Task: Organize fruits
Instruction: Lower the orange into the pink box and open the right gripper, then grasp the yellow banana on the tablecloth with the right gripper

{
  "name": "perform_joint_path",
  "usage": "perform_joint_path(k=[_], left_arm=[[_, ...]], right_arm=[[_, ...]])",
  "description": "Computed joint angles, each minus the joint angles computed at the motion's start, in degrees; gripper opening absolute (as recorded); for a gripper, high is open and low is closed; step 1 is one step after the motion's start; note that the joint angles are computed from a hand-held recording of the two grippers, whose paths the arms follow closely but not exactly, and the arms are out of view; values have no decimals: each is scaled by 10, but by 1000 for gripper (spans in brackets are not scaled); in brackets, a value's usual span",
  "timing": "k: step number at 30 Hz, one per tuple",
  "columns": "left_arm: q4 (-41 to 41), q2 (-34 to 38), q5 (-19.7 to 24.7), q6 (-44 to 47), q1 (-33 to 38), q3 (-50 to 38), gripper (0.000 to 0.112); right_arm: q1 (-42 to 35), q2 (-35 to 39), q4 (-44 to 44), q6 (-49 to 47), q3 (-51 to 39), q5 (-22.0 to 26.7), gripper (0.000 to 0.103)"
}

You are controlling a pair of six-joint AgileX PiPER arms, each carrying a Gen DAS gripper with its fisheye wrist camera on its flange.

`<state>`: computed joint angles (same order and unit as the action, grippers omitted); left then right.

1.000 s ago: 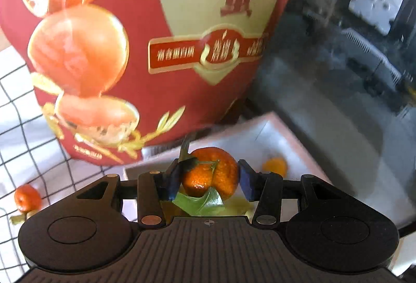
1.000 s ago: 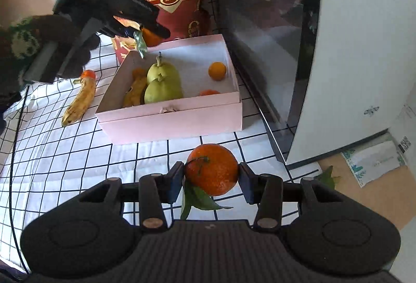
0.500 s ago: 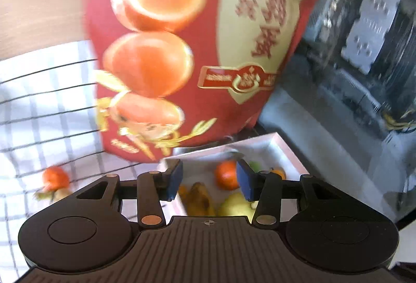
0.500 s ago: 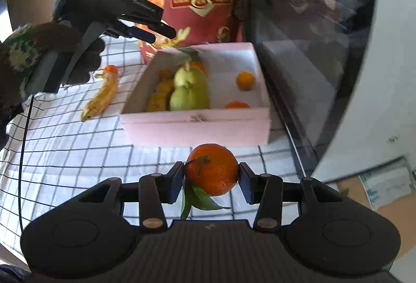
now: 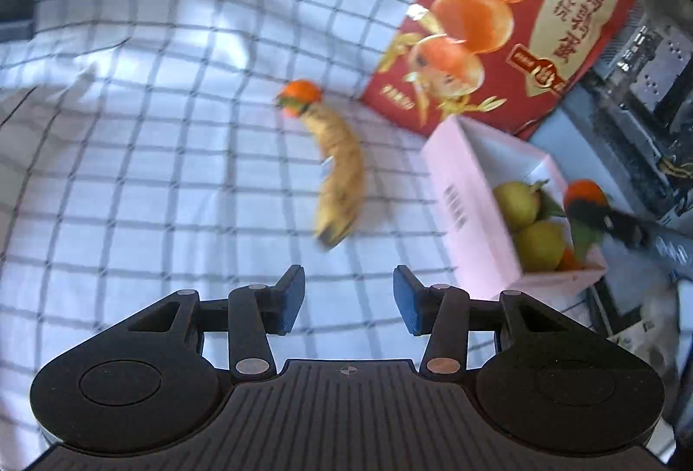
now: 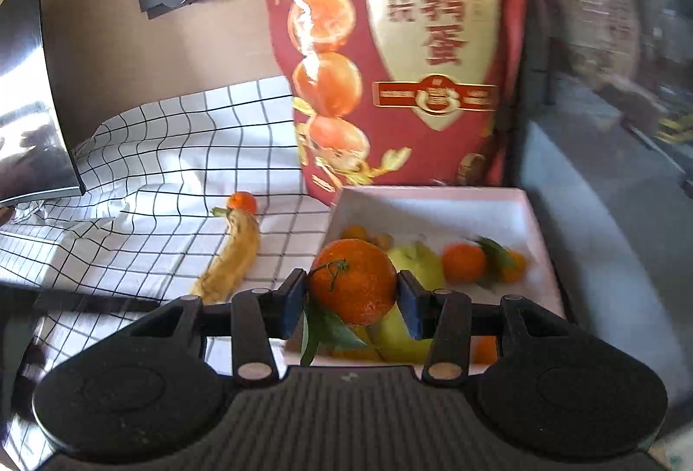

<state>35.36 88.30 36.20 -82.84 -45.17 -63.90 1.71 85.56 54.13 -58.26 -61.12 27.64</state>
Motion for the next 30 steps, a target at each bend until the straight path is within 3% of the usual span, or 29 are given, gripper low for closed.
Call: perform_joint_path(k=[6, 10, 13, 17, 24, 28, 30], left_arm=[[22, -62, -16, -51, -4, 94, 50], [48, -96, -32, -95, -12, 146, 50], [61, -122, -33, -120, -20, 179, 50], [74, -161, -21, -155, -33, 219, 50], [73, -243, 50, -195, -64, 270, 50], [67, -283, 81, -212, -67, 297, 50], [64, -297, 86, -214, -60, 308, 50]], right_arm=[[67, 0, -67, 98, 22, -58, 49], [128, 2, -194, 219, 17, -83, 51], [170, 27, -269, 314, -20, -82, 59], [208, 104, -313, 396, -116, -41, 60], [244, 317, -429, 589, -372, 57, 60], [266, 387, -531, 679, -449, 80, 59], [273, 388, -564, 704, -436, 61, 60]])
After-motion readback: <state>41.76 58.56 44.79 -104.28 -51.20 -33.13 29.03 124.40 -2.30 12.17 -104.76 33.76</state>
